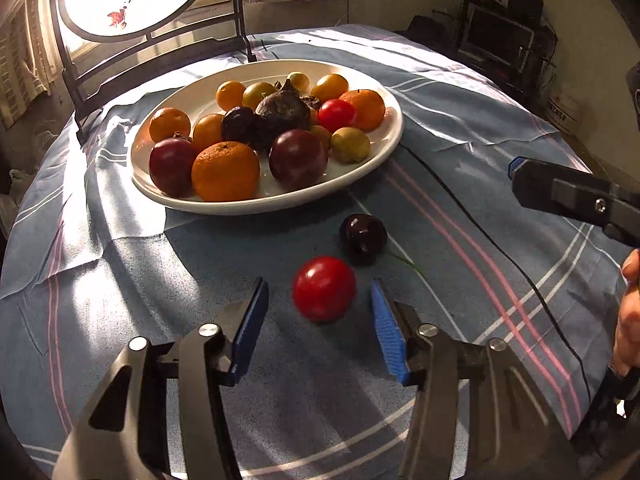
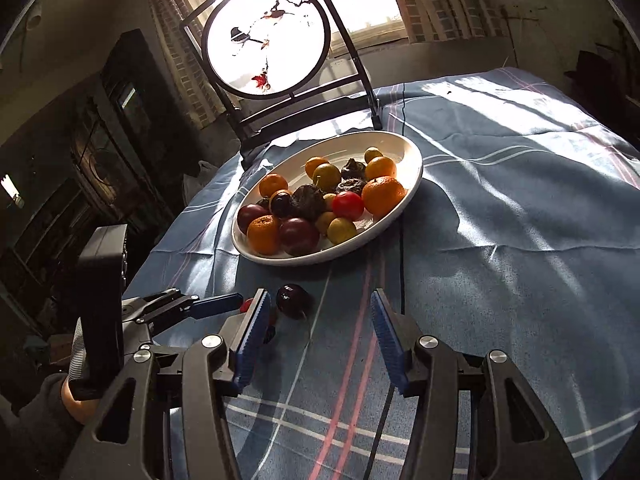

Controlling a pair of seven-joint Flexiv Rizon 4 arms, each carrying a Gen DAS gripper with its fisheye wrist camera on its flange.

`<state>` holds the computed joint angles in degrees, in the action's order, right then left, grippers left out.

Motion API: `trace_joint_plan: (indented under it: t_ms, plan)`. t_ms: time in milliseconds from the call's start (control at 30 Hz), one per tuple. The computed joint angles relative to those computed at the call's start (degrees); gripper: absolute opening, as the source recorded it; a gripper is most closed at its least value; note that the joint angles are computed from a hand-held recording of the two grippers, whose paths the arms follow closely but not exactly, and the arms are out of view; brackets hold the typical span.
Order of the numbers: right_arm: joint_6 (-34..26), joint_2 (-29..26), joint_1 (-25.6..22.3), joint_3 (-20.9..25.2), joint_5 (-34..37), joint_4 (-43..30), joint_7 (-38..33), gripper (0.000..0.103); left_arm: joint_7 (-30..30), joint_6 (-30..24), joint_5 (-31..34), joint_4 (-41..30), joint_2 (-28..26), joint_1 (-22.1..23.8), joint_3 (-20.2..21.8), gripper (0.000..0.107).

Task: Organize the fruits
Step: 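Grasp a red tomato with the left tool while the right tool grasps a dark plum, then set the red tomato and dark plum on the plate, opening both tools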

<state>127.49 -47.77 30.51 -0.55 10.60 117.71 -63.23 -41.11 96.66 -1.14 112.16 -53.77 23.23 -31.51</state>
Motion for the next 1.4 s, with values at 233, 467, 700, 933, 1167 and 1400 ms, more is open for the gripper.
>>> trace_joint_plan:
  t_ms: [233, 467, 700, 933, 1167, 1400]
  plan:
    - [-4.87, -0.67, 1.17, -1.39, -1.52, -2.34, -0.88, 0.052, 0.41, 3.64, 3.48, 5.19, -0.38, 9.21, -7.18, 0.029]
    - [-16.26, -3.31, 9.55, -9.66, -2.48, -9.13, -1.98, 0.050, -1.66, 5.06, 7.95, 8.24, 0.10, 16.66, -10.88, 0.029]
    - [-24.32, -4.83, 11.13, -12.90, -7.17, -12.44, 3.31, 0.026, -2.90, 4.57, 8.94, 7.88, -1.34, 18.85, -12.03, 0.029]
    - [-19.97, -4.59, 17.55, -19.62, -4.89, -7.69, 5.82, 0.025, -3.45, 4.62, 9.07, 7.79, -2.25, 19.14, -12.13, 0.029]
    - [-13.58, -1.97, 22.32, -24.85, 1.60, -2.13, 2.46, 0.026, -5.19, 5.95, 9.69, 6.66, -1.79, 19.32, -13.53, 0.029]
    - [-15.43, 1.05, 12.78, -20.59, 0.36, -8.68, -0.92, 0.026, -6.77, 0.75, 4.59, -3.32, -1.52, 12.31, -13.39, 0.030]
